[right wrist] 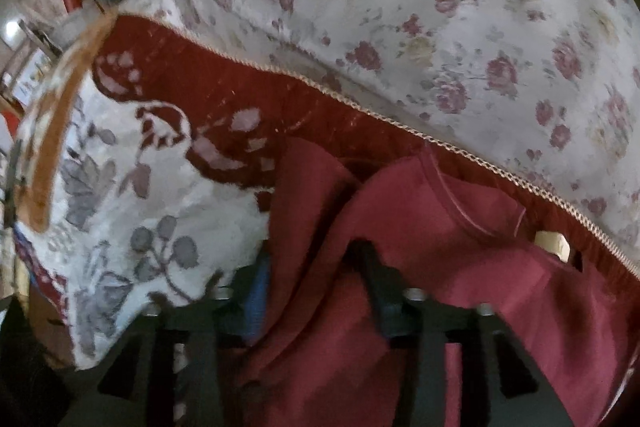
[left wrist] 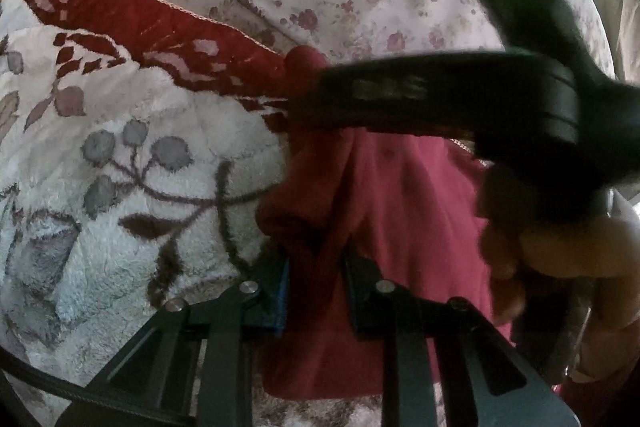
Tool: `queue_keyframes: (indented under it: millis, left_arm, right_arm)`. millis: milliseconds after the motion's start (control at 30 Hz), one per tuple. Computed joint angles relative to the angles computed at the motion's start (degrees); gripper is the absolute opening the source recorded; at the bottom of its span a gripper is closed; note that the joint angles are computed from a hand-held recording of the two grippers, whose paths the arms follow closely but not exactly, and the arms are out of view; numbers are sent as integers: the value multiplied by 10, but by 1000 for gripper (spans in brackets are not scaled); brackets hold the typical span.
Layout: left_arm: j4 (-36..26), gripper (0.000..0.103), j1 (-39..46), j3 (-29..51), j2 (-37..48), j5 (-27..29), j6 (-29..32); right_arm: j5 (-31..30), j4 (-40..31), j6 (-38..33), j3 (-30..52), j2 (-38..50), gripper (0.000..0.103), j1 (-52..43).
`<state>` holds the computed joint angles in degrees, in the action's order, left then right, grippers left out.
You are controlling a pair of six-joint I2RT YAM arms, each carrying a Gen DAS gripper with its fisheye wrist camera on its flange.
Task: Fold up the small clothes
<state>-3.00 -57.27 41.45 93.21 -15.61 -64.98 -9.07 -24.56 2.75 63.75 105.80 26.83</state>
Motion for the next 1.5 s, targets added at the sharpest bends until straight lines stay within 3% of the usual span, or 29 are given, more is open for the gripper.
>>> queue_keyframes:
  millis: [67,133,200,233,300,367,500,533,567,600,667,767,900,1133,1267,1500]
  left_arm:
    - [-1,22,1,1,1,3,1]
    - [-2,22,3,3,3,5,2]
    - [-3,22,6,3,5,8,3]
    - [-7,24,6,6,6,7,2]
    - [-17,36,6,11,10,1,-1]
    - [-31,49,2,17,13,-11,-11]
    - [-52,52,-13,35,23,-29,-10]
    - [-63,51,-18,44,28,-35,-6]
    - [-66,34,-24,51,31,-36,2]
    - [-65,25,-28,55,30,-32,9]
    - [-81,18,-44,73,25,-48,11]
    - [-107,16,-76,110,14,-72,24]
    - [-168,16,-121,195,28,-110,47]
    - [-227,15,-159,375,119,-105,102]
    - [-267,15,-168,498,202,-90,132]
    - [-363,15,-186,751,373,-65,169]
  right_arm:
    - [5,-12,5,21,22,76,8]
    - [12,-24,2,40,42,83,17]
    - [42,-8,-4,35,48,83,29]
    - [48,2,-6,27,46,79,31]
    - [69,35,-10,-5,26,58,29]
    - [31,56,-13,-34,-1,37,6]
    - [-50,87,-9,-88,-65,27,-42]
    - [-65,89,-10,-99,-80,26,-52]
    - [-83,88,-11,-108,-94,25,-65]
    - [-96,85,-13,-114,-105,24,-76]
    - [-121,77,-19,-126,-130,23,-96]
    - [-143,54,-34,-139,-173,22,-126]
    - [-182,-7,-74,-142,-242,21,-183]
    - [-258,-137,-198,-105,-305,21,-351]
    - [-300,-201,-286,-75,-284,20,-463]
    - [-326,-245,-385,-29,-200,19,-607]
